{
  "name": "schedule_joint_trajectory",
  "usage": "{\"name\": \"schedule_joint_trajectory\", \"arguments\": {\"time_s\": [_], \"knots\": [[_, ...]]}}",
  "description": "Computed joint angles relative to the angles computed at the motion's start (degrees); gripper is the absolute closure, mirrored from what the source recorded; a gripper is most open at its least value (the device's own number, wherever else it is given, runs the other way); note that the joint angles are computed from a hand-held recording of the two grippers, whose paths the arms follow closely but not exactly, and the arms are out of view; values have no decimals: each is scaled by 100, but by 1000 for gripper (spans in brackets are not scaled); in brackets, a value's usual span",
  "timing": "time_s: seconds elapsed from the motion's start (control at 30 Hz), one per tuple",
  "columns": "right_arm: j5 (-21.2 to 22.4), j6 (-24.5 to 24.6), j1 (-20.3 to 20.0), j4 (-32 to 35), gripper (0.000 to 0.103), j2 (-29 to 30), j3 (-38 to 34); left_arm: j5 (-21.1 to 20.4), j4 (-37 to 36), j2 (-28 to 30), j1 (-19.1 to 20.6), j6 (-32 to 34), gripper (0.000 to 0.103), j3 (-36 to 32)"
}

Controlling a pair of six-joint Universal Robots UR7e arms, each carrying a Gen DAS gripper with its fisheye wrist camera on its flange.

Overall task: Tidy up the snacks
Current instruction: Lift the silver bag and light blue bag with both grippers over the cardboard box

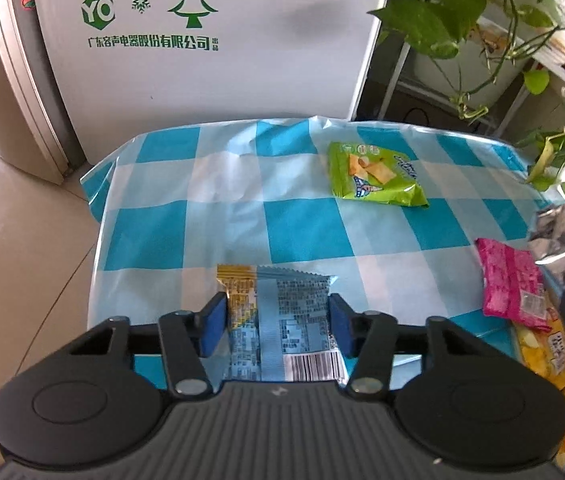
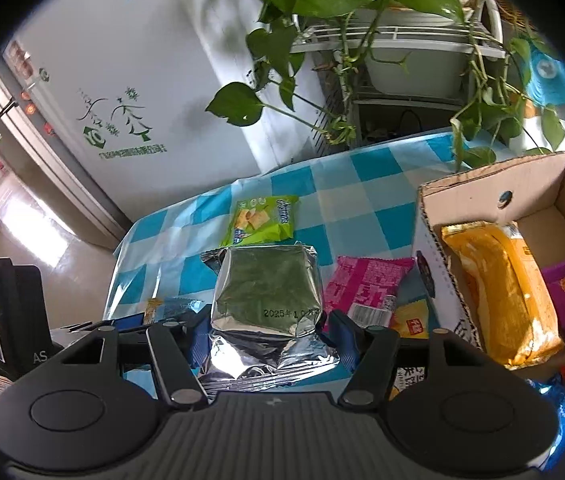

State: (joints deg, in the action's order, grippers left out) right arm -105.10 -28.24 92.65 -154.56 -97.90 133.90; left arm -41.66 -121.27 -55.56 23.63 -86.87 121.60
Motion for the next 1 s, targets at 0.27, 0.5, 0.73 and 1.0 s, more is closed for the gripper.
{"name": "schedule_joint_trajectory", "arguments": {"time_s": [0.27,0.5,0.73,1.0], "knots": [[-72,-76,44,-69,36,30,29,173,-375,-115,-141,139,54,130],[-191,-141,68,-153,36,87,53,340,-297,-176,-252,86,54,124],[-247,-265,73,-192,36,83,91,455,-270,-216,-365,114,54,99],[-205,-304,45,-276,36,-19,88,609,-420,-169,-458,220,54,70]]}}
